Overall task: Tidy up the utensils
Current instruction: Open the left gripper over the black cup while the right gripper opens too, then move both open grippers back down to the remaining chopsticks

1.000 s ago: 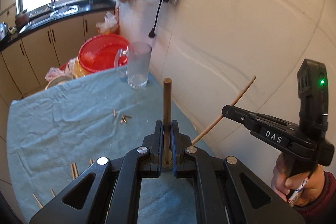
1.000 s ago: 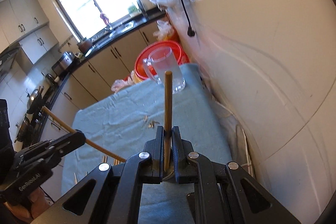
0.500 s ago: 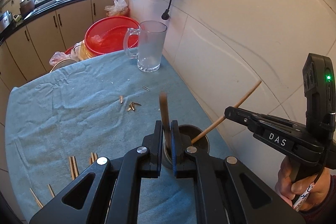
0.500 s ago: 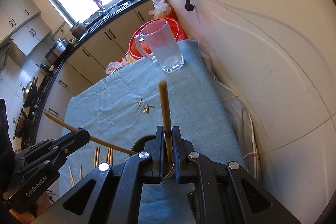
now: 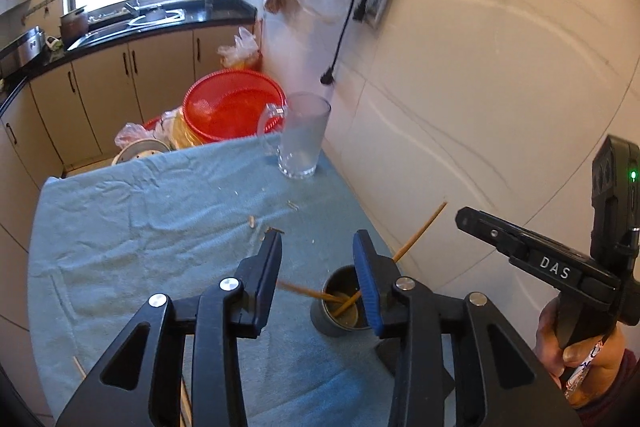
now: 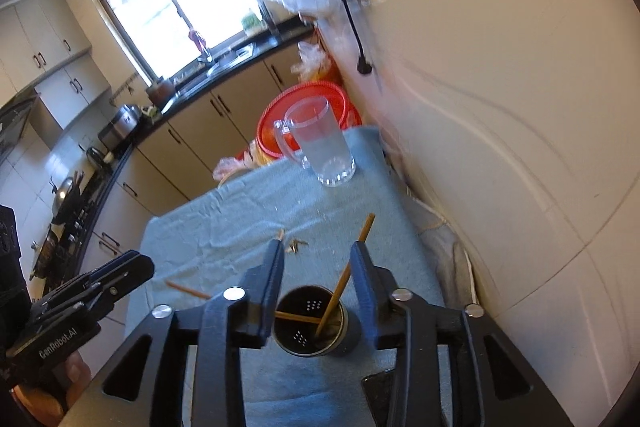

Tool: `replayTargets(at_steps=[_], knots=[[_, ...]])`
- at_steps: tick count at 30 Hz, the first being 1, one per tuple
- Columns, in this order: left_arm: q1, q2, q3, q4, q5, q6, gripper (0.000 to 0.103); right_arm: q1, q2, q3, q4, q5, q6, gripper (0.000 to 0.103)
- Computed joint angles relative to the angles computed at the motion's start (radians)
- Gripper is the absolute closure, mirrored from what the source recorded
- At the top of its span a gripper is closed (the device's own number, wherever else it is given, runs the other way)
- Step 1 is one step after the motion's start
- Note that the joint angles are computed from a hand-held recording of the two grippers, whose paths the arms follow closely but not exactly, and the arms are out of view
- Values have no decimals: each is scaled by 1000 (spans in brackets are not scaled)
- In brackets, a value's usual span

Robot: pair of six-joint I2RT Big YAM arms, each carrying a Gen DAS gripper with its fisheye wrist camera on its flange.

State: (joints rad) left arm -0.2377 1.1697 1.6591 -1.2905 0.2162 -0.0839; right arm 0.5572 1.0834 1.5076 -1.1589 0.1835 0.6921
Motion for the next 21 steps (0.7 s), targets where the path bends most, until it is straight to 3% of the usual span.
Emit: replayTargets(at_steps=[5, 10, 21], knots=[[74, -53, 18, -24, 37, 4, 63, 98, -19, 36, 6, 73, 1, 55], [205, -106, 15, -54, 93, 38, 63, 207, -9, 37, 41, 57, 15, 55], [623, -180, -96, -158, 235, 193, 63, 359, 101, 5, 50, -33, 22, 55]])
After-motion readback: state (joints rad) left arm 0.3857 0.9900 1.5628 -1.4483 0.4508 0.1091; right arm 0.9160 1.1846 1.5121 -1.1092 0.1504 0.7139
